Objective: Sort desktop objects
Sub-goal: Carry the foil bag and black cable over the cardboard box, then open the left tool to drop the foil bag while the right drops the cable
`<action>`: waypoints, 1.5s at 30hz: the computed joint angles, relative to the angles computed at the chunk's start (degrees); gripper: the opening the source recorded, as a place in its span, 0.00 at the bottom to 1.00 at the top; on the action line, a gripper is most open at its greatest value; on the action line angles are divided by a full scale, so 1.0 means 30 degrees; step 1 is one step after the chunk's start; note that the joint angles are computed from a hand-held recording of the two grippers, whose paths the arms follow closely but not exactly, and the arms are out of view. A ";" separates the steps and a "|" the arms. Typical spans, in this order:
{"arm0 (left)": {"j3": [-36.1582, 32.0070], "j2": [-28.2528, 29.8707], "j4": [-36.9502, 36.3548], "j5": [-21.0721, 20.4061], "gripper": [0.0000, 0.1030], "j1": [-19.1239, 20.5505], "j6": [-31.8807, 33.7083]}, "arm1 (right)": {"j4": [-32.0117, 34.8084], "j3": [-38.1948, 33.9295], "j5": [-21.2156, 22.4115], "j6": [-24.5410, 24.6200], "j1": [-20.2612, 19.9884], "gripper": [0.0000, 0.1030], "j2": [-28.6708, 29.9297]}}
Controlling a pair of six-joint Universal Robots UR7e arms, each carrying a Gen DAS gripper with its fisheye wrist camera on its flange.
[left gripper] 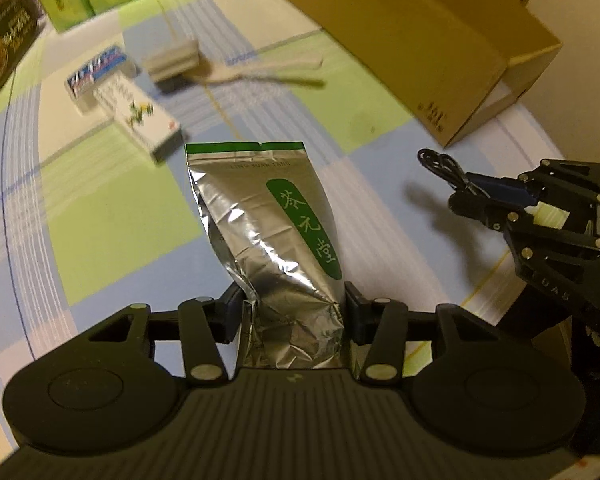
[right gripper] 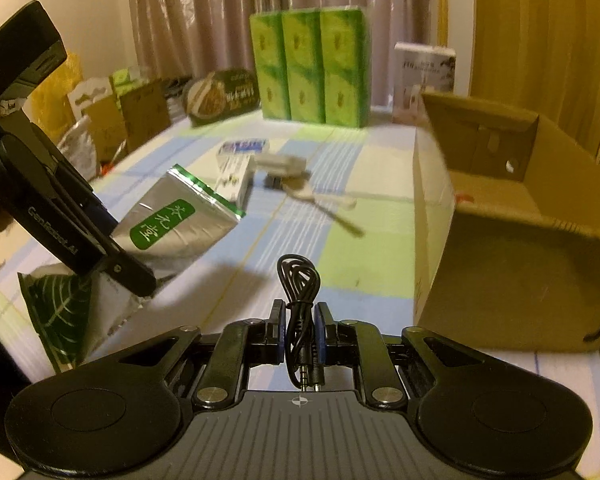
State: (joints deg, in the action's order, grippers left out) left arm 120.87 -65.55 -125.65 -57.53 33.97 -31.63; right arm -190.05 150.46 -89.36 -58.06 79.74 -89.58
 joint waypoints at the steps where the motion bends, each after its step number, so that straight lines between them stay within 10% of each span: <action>1: -0.0170 -0.0006 0.0093 0.0098 0.43 -0.0065 0.0035 | 0.0161 -0.0195 0.0098 0.0138 0.0141 0.11 -0.0111; 15: -0.4784 0.3103 -0.0064 0.0570 0.43 -0.0795 0.1319 | 0.2397 -0.4033 0.0557 0.2112 0.1342 0.11 -0.1169; 45: -1.3174 1.0278 -0.3605 -0.1861 0.43 0.0494 0.1364 | 0.3085 -0.9048 0.0384 0.2048 -0.1308 0.11 0.0726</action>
State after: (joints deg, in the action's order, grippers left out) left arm 81.35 -34.72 -136.46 -63.12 35.45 -27.53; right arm -180.80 123.32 -88.21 -51.92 75.81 -87.40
